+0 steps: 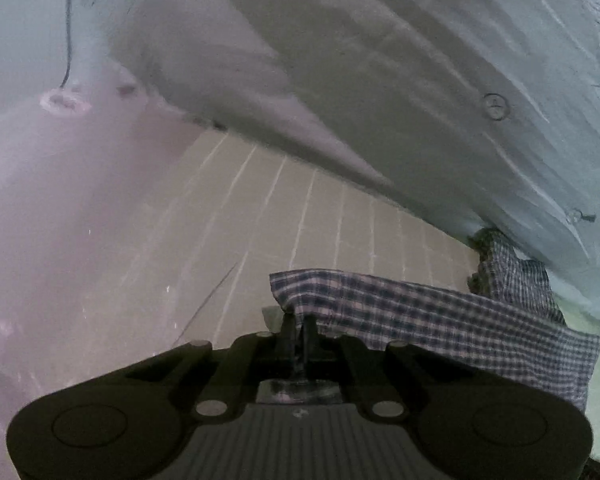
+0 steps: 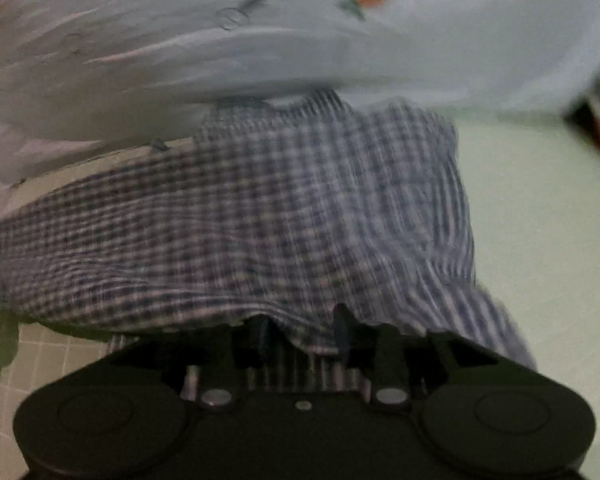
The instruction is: Fold clothes
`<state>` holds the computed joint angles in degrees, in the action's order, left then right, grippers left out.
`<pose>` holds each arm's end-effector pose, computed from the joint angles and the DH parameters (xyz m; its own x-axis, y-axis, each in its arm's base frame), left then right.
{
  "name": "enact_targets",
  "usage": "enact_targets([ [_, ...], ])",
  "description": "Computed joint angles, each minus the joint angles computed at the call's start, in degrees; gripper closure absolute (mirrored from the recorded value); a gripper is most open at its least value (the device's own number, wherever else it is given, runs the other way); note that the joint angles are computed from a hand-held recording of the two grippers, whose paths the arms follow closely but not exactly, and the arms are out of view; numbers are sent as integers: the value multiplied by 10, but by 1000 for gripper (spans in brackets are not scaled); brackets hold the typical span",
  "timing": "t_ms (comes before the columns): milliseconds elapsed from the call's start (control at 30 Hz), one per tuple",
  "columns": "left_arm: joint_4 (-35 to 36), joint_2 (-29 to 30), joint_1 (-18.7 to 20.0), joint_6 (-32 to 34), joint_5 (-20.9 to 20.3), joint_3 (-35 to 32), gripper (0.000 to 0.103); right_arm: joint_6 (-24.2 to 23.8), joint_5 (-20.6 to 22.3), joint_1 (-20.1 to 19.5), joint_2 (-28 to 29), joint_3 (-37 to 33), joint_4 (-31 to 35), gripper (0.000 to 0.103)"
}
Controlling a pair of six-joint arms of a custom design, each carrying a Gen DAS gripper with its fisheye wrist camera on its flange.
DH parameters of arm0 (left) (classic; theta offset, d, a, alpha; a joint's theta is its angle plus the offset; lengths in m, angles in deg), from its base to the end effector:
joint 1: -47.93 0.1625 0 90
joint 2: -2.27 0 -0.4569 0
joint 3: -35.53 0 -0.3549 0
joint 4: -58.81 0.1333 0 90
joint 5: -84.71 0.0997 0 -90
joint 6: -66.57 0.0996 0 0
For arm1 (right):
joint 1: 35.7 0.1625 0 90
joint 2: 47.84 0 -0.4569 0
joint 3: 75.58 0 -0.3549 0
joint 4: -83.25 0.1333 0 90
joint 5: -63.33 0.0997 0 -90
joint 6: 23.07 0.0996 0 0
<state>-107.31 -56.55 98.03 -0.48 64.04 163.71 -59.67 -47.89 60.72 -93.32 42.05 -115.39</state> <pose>-0.1244 -0.5019 0.1981 -0.7197 -0.6462 -0.2539 -0.0660 0.4278 -0.9015 0.1598 -0.5501 0.1351 -0.7094 -0.3883 0.5882 -0.6388 0.7068 -0.3039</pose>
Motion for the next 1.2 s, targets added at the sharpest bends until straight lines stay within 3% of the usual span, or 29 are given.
enact_targets([
  [33,-3,0,0,-2,-1,3,99,12,12,-5,-9,8,0,51],
  [133,-2,1,1,-7,-3,6,99,1,24,-9,-37,35,-35,34],
  [200,-1,1,3,-9,-5,5,99,-9,31,-13,-53,55,-75,32],
  [300,-9,3,5,-10,-5,7,99,20,7,-25,-63,62,-105,31],
  [367,-15,4,5,-10,-6,8,99,53,-20,-40,-68,56,-72,33],
  [400,-16,4,3,-9,-6,8,99,70,-31,-48,-71,51,-42,39],
  [467,-17,4,-3,-2,-2,7,99,92,-20,-67,-81,57,-12,43],
  [667,-29,7,-28,16,11,2,99,43,-34,-55,-88,72,-10,36],
  [833,-76,31,-67,73,21,-6,99,59,-42,-62,-106,101,-79,18],
  [933,-100,53,-93,105,14,-16,99,76,-48,-75,-120,115,-118,17],
  [1100,-149,114,-138,174,-17,-40,99,105,-8,-112,-168,166,-154,17],
  [1200,-157,151,-166,185,-48,-50,99,102,41,-144,-197,208,-168,16],
])
